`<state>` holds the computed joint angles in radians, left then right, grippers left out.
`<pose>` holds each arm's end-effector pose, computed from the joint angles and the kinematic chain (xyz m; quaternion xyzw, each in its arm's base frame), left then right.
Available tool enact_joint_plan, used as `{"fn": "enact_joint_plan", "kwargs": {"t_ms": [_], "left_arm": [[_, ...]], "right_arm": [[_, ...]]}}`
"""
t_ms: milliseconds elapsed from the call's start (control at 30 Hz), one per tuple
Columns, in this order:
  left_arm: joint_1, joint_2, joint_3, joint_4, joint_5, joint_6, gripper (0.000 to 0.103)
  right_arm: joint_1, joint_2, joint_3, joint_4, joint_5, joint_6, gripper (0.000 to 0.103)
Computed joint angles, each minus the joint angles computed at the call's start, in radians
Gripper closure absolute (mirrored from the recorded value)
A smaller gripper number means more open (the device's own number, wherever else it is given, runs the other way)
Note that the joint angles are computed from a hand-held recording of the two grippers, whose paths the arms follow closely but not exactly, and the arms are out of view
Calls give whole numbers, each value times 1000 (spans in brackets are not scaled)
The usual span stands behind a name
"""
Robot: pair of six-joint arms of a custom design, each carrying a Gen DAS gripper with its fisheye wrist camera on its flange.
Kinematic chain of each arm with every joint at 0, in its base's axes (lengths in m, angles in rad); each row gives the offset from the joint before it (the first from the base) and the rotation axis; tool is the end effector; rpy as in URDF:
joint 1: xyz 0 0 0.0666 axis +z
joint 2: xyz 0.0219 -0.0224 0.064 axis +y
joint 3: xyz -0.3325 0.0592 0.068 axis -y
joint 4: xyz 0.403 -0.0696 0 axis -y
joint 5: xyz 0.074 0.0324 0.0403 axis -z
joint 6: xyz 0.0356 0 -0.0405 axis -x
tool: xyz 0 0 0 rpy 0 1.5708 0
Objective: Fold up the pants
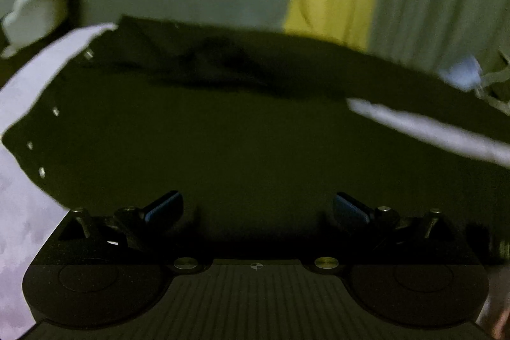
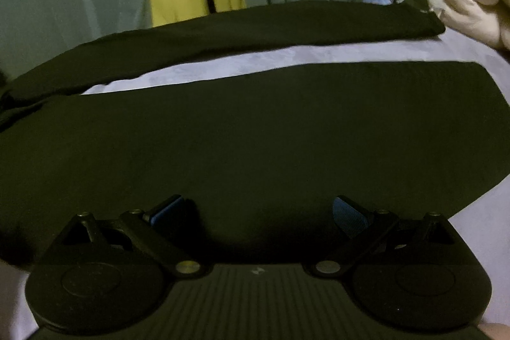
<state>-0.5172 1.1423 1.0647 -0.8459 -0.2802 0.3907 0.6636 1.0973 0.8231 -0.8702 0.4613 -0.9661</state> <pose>0.3632 -0.1957 0.3436 0.0150 0.9397 -0.0191 0.3411 0.2955 0.2104 0.2519 0.1912 0.9333 -0.0034 0.3039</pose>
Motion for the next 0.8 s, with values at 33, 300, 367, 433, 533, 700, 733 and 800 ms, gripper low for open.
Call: {"fn": "enact_joint_plan", "kwargs": {"t_ms": [33,300,367,433,533,700,733,800], "left_arm": [[1,22,16,22,-25,19,0],[47,172,44,189,-144,113,0],[47,190,27,226,-214,81,0],[37,215,25,258,-295,27,0],[22,251,15,350,-397,-62,0],[-23,289,-14,464,-497,-170,0],[-35,303,-16,501,-530,-206,0],[-54,333,-6,528,-588,-256,0]], "right_arm": [[-11,0,1,-1,-15,-2,4],[-145,90,156,-151,-246,124,4],[-209,83,178,-102,-257,153,4],[-275,135,250,-105,-230,154,4],[-376,257,382,-91,-208,130,4],[-501,541,678,-134,-241,-41,4],[-507,603,749,-159,-223,-54,4],[-509,713,879,-211,-172,-55,4]]}}
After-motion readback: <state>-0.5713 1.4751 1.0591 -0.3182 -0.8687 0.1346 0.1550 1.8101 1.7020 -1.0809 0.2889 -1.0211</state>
